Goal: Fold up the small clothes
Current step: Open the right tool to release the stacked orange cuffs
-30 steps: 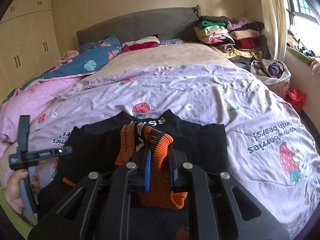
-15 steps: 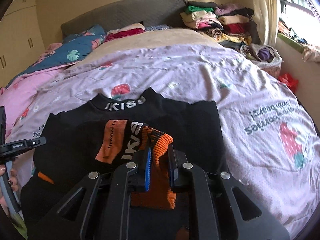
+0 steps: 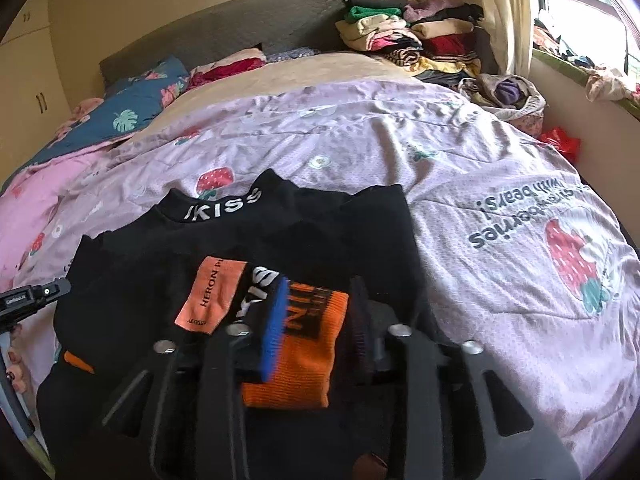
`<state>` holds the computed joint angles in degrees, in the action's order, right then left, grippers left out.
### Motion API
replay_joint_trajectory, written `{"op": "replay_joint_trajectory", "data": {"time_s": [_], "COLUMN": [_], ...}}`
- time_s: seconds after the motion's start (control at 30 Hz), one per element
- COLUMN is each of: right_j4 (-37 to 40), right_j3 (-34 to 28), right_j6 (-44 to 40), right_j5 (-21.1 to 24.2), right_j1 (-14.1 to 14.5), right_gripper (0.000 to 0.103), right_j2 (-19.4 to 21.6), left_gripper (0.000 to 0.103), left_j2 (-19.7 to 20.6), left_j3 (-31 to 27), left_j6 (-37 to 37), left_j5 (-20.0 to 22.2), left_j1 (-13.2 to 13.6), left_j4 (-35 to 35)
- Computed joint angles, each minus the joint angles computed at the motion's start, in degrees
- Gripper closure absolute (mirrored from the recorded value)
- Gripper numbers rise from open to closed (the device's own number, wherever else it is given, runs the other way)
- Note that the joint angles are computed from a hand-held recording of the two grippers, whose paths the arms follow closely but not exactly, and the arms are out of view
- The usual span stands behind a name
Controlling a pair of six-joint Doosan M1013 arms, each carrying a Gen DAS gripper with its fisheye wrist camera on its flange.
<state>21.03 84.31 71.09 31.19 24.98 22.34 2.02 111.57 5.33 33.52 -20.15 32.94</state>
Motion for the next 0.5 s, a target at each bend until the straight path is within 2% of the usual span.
{"op": "replay_joint_trajectory", "data": {"time_s": [0.07,0.23,0.3,0.5], "right_j4": [1.1,3.3,4.4,6.3], "right_j3": [0.6,1.3,1.5,2.4], "right_j6": [-0.8,-3.9,-5.6,-9.8], "right_j5": [-0.8,-0.2,0.1,-0.2], "right_j1": [-0.2,-0.1,0.1,0.9], "right_gripper": [0.066,0.061,0.059,0.046], "right_j2": [-0.5,-1.1,-1.3,-2.1], "left_gripper": [0.093,0.077,0.066,0.049], "left_j2": [-0.2,-0.5,-0.4,0.6], "left_j3": [-0.3,-1.4,-1.8,-3.0], "left_j6": [-0.7,-0.5,0.5,4.6], "left_j5": [0.8,1.9,1.6,1.1], "left_j1": [-0.5,-1.9,-2.3,-3.5], "left_j4": [1.6,4.3,4.0,2.0]}}
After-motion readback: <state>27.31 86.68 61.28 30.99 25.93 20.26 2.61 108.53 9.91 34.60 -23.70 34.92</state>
